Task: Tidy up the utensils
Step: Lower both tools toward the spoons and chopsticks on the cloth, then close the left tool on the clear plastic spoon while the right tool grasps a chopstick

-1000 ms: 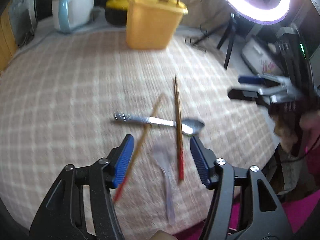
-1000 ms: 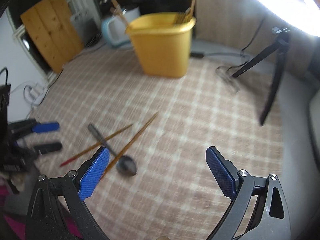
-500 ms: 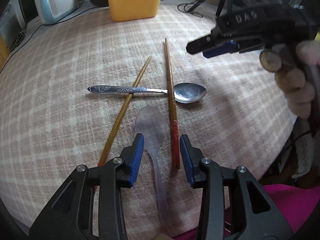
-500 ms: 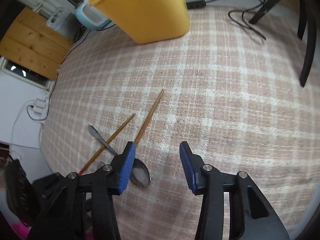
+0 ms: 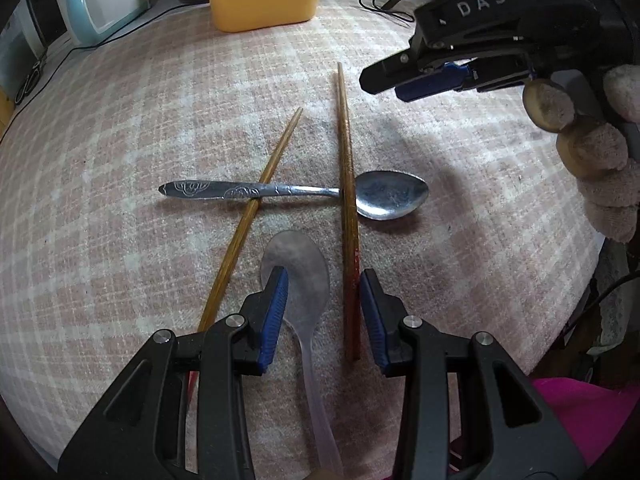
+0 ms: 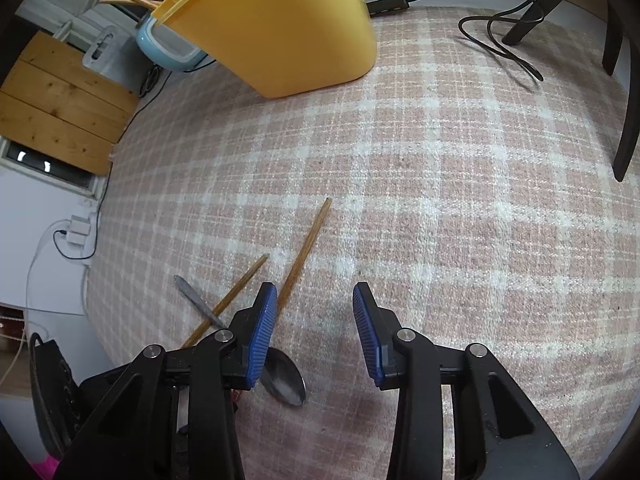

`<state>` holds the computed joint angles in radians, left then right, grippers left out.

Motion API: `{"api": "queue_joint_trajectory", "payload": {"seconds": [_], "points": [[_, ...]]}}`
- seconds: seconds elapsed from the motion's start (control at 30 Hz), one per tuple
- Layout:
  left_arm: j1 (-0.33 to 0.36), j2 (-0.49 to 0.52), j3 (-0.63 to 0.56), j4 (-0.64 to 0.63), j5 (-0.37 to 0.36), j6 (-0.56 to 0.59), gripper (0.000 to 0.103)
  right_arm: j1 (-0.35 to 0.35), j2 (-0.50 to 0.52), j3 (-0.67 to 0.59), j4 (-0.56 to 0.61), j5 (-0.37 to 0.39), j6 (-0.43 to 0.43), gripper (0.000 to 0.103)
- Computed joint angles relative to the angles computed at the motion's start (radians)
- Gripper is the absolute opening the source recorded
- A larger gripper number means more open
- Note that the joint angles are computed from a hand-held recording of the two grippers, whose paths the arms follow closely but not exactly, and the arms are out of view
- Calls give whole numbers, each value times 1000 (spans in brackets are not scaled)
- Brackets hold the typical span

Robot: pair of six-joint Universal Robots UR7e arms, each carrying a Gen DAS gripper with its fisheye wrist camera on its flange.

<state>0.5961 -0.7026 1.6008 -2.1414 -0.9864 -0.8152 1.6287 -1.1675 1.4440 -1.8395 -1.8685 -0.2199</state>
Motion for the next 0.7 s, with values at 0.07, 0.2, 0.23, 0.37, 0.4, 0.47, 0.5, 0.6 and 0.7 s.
{"api": "queue_joint_trajectory", "payload": {"seconds": [0.07, 0.2, 0.23, 0.37, 0.4, 0.47, 0.5, 0.6, 0.7], "points": [[4, -10, 15, -27, -9, 1, 38, 1, 7, -7, 6, -3, 0, 33], [6, -28, 42, -64, -17, 9, 38, 8, 17, -5, 4, -14, 11, 33], [6, -33, 50, -74, -21, 11, 38, 11, 21, -4, 3, -17, 18, 32], [5, -52, 79, -103, -37, 25, 38, 19, 42, -8, 8, -43, 51, 26], [5, -57, 84, -108, -39, 23, 38, 21, 48, -8, 9, -51, 63, 26], [7, -66, 95, -113, -34, 7, 38, 26, 60, -6, 8, -61, 76, 21], [9, -73, 106, -124, -37, 0, 38, 32, 61, 2, -8, -71, 76, 21], [26, -101, 147, -195, -65, -16, 28, 48, 71, 12, -29, -95, 77, 21], [39, -120, 178, -253, -93, -21, 22, 71, 82, 27, -55, -133, 79, 16]]}}
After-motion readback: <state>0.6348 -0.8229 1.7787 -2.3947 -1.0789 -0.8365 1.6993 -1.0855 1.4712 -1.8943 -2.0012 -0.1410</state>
